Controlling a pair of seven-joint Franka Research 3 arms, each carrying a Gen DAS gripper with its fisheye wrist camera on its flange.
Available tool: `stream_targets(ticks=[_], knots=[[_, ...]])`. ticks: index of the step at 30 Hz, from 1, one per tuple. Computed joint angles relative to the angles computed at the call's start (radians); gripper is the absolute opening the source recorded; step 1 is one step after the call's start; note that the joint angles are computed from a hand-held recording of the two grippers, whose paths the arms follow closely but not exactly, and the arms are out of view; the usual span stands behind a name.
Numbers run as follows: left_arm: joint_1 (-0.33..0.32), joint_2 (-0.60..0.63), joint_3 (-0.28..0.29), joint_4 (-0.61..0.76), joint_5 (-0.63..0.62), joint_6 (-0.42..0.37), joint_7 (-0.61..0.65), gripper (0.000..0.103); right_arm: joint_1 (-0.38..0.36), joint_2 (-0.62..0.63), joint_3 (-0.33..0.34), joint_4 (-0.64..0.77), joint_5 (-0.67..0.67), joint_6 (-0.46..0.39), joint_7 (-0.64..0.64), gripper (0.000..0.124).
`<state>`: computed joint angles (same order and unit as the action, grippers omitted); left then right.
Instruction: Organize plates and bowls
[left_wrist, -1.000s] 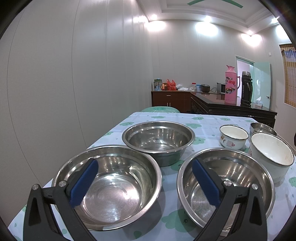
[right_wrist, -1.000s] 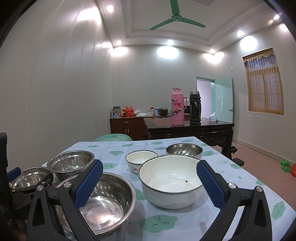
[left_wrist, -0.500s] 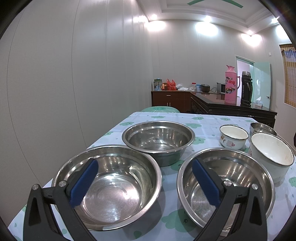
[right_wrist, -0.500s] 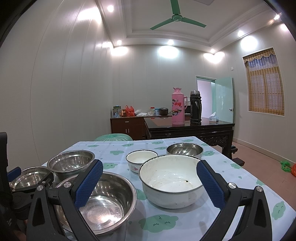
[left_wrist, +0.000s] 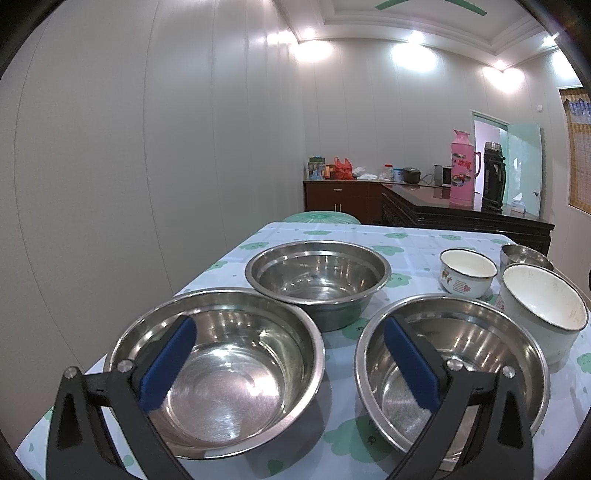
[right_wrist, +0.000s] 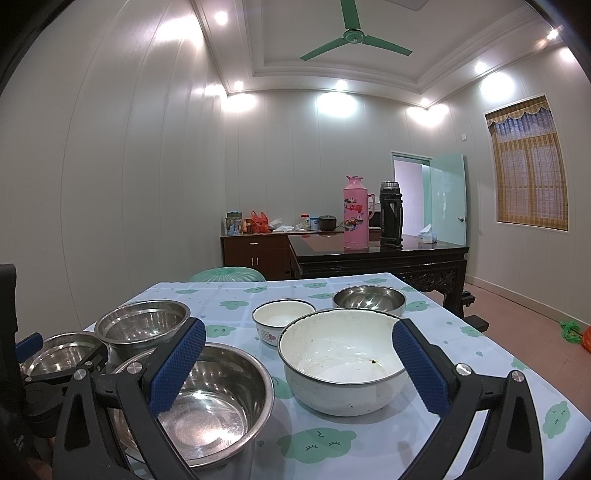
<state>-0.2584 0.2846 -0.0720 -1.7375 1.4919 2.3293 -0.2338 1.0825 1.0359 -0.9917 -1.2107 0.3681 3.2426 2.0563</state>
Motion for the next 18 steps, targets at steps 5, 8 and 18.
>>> stream_targets(ticks=[5, 8, 18], knots=[[0.008, -0.010, 0.002, -0.015, 0.014, 0.039, -0.013, 0.103, -0.011, 0.000, 0.012, 0.015, -0.006, -0.004, -0.005, 0.102], [0.026, -0.032, -0.004, -0.041, -0.011, 0.095, 0.013, 0.103, -0.030, -0.008, 0.036, 0.024, -0.015, -0.005, -0.007, 0.102], [0.074, -0.083, -0.021, -0.109, -0.123, 0.262, 0.134, 0.102, -0.288, -0.242, 0.534, -0.046, -0.185, -0.041, -0.218, 0.097]])
